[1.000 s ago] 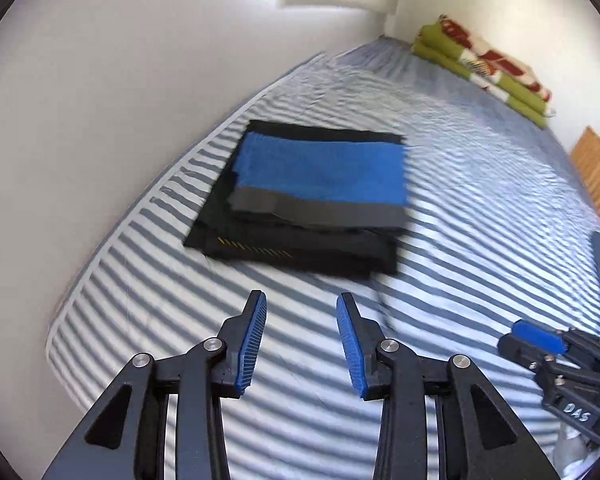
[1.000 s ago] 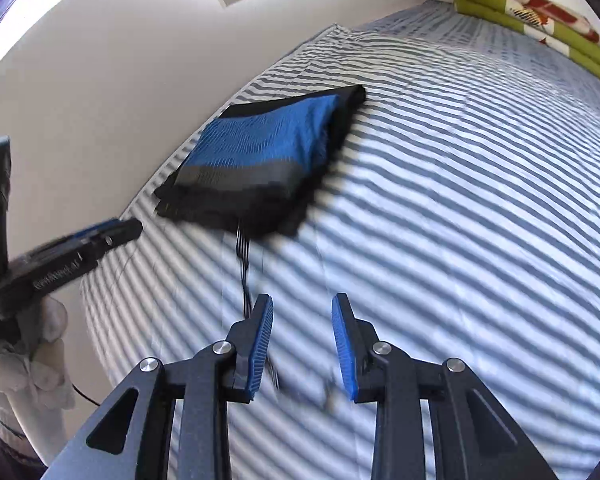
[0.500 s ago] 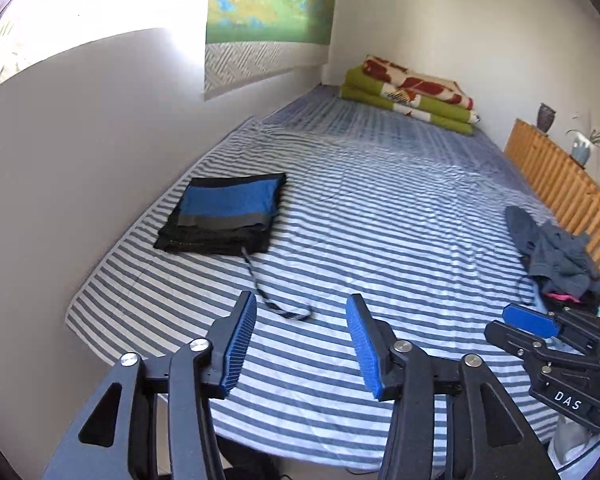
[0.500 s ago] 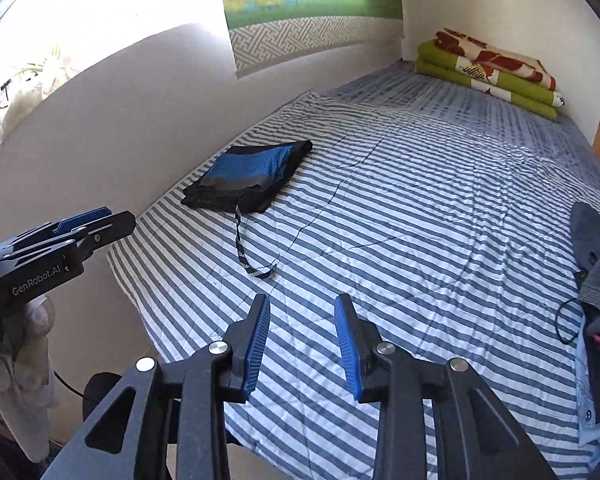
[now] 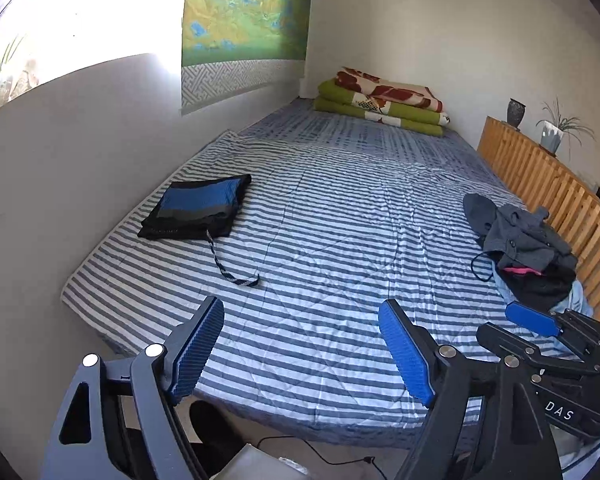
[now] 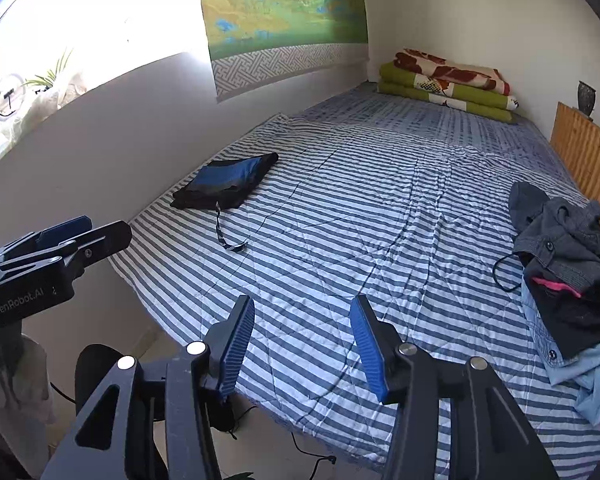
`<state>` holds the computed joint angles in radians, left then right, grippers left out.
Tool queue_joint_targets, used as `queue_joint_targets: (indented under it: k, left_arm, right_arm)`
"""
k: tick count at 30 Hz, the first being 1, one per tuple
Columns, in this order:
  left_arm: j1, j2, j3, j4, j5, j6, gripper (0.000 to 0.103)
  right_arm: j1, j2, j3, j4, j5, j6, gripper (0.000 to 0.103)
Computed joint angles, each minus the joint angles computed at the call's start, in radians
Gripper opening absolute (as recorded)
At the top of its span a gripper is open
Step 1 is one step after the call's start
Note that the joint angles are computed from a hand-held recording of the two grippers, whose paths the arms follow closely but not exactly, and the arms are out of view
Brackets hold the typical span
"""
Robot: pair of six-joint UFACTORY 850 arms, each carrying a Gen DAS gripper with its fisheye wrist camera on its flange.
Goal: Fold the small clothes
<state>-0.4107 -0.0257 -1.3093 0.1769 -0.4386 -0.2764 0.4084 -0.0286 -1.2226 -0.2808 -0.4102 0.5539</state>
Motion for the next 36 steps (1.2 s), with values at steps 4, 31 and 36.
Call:
queue_joint_targets:
  k: [4,31,36]
  left_arm:
    - [-0.008,0.004,0.028,0.018,-0.011,-0.014,0.083]
    - [0.036,-0.005,0.042,0.009,-0.004,0.005,0.086]
    - [0.036,-0.008,0.041,0.007,-0.005,0.008,0.086]
  right_arm:
    - [0.003,0.014,0.035,0.007,0.012,0.024,0.053]
    - [0.029,0.063,0.095,-0.128,-0.01,0.161,0.053]
    - [0.032,0.065,0.1,-0.128,-0.012,0.167,0.053]
